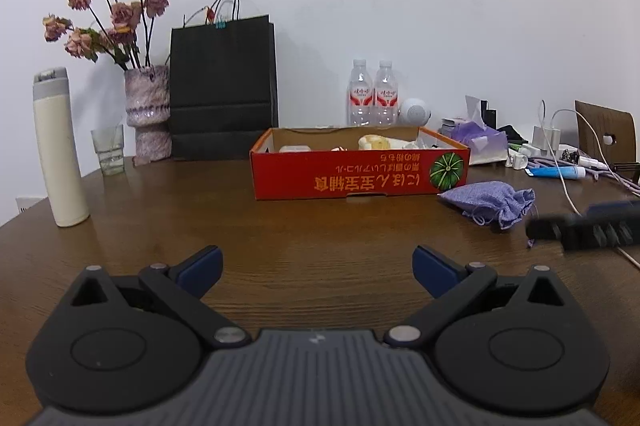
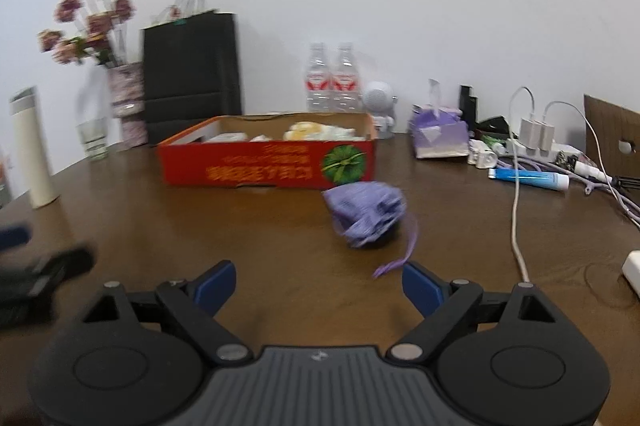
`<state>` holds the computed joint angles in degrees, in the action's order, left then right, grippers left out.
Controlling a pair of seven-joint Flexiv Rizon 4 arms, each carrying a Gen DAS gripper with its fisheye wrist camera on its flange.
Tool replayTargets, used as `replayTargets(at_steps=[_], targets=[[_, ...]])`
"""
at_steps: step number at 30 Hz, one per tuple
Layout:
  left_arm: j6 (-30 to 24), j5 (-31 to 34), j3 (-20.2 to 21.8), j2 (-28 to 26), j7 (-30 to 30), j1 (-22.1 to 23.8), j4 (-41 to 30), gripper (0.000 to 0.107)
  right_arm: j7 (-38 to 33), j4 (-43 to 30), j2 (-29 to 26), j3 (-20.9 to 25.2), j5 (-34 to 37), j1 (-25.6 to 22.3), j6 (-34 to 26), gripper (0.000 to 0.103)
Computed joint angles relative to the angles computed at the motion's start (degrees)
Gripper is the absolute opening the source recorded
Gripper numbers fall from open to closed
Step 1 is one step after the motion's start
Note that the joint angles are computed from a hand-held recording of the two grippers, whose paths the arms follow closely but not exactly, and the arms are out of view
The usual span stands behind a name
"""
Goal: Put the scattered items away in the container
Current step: 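Grasp the lilac drawstring pouch with the right gripper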
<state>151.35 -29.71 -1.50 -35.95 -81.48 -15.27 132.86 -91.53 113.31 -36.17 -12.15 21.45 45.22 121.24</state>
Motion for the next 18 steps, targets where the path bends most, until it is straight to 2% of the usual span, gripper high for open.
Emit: replayTargets(at_steps=[3,4,8,9,11,13,14,15,16,18], targets=[[-2.82,-0.76,-0.02,0.42,1.46,0.09,-1.58,0.103,2.29,-6.41,-2.04,-2.59,-2.57,-1.40,-7.98,0.085],[-3.73,-1.29,0.09,0.40,2.20,-0.05,-2.41,0.103,3.73,-8.75,-2.91,-2.59,-4.26,-2.57,-10.48,0.080],[-8.18,-4.10,0.36,0.77,5.13,-0.63,-5.36,0.103,8.85,-18.71,-6.84,-1.02,-11.25,-7.49,-21.88,0.076],[-8.64,-3.98,0.40,0.72,5.12,-0.44,-5.89,0.103,9.81,-21.01,-7.92,-0.42,-12.68,-8.62,-23.95,0.072],[-9.48,-4.08,0.55,0.74,5.17,-0.27,-6.54,0.103,12.65,-24.60,-10.26,-2.09,-14.45,-8.51,-26.54,0.072],[-10.24,-4.68,0.69,0.81,5.24,-0.35,-6.98,0.103,14.74,-27.88,-11.78,-0.94,-16.28,-10.27,-30.03,0.071],[-10.66,-4.59,0.73,0.89,5.23,-0.25,-7.08,0.103,15.42,-29.19,-12.21,0.48,-17.02,-11.58,-31.55,0.067],[-10.85,-4.74,0.84,0.94,5.27,-0.33,-7.09,0.103,15.98,-29.80,-12.44,1.70,-17.50,-12.61,-31.97,0.049],[-10.74,-4.83,0.95,0.91,5.14,-0.40,-7.03,0.103,16.30,-29.78,-12.40,2.81,-17.95,-13.44,-31.68,0.041],[-10.77,-5.46,1.07,0.98,5.07,-0.69,-6.90,0.103,16.39,-28.65,-11.78,4.53,-19.25,-14.62,-30.61,0.034]])
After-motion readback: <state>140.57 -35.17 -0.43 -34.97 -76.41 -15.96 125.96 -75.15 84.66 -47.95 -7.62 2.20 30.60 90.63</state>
